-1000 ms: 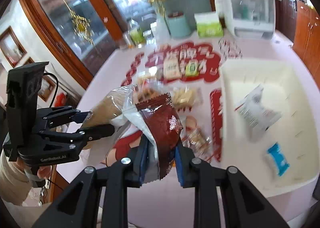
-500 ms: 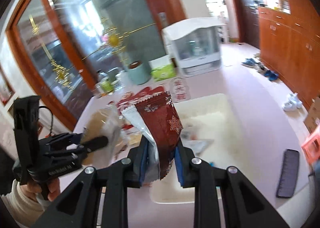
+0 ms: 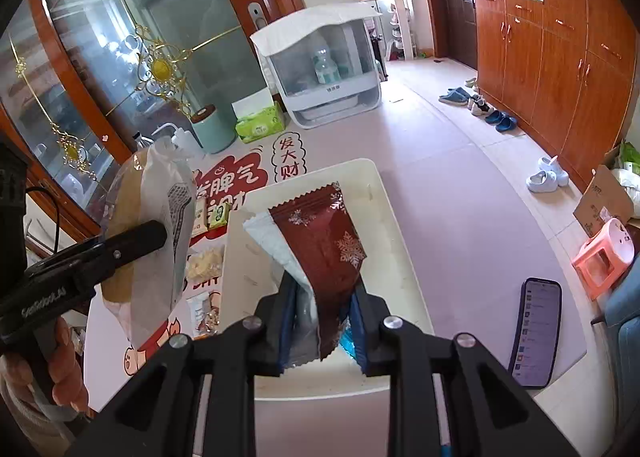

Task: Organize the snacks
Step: 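Carry both packets over the white tray and release them inside, then move both tools back over the remaining snacks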

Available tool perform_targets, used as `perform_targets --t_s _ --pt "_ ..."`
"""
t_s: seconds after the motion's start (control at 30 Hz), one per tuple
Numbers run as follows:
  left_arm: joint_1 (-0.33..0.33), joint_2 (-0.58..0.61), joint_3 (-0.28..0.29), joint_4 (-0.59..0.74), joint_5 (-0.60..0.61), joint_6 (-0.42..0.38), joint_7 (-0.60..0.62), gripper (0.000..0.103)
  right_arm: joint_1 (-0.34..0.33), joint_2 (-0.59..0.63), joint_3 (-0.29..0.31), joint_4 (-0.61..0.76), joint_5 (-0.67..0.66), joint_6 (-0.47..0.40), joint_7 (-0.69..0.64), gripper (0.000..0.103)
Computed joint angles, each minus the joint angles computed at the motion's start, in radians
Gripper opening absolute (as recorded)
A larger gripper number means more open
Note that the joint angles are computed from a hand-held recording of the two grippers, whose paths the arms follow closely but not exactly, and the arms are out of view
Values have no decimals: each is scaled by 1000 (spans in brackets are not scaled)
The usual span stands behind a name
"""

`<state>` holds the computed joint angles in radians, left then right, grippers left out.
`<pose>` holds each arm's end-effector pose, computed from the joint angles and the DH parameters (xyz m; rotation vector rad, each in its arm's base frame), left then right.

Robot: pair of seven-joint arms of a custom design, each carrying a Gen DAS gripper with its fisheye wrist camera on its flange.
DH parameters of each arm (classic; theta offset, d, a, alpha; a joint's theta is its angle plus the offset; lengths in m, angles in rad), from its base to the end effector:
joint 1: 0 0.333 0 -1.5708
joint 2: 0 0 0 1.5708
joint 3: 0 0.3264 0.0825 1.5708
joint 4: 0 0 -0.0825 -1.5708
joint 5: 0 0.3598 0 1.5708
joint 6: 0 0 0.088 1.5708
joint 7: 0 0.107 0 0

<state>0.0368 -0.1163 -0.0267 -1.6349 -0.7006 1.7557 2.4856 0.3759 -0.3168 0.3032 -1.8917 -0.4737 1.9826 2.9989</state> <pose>0.5092 -0.0533 0.7053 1.0239 -2.7425 1.1246 0.3632 0.2903 0.6883 -1.1533 2.2921 -0.5865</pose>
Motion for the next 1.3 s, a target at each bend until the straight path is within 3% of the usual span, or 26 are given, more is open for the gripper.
perform_targets --t_s 0.07,0.2,0.27,0.37,0.6,1.3 --pt "-5 -6 -8 -9 14 16 -7 51 0 0 -8 -6 11 5 -7 27" --pt "-8 -25 -7 -46 11 84 -26 84 -2 6 -21 -16 31 21 -21 35" --pt "-10 -39 -3 -66 6 132 -17 90 -4 7 -23 -22 37 29 -20 44" --pt "-14 -57 2 -93 22 199 3 91 -4 18 -20 -17 31 27 -29 50" --pt "-9 -63 23 -105 54 232 7 91 7 51 -19 14 19 24 -54 50" --pt "72 -42 72 -116 127 211 61 91 118 223 -31 200 2 -32 -46 50"
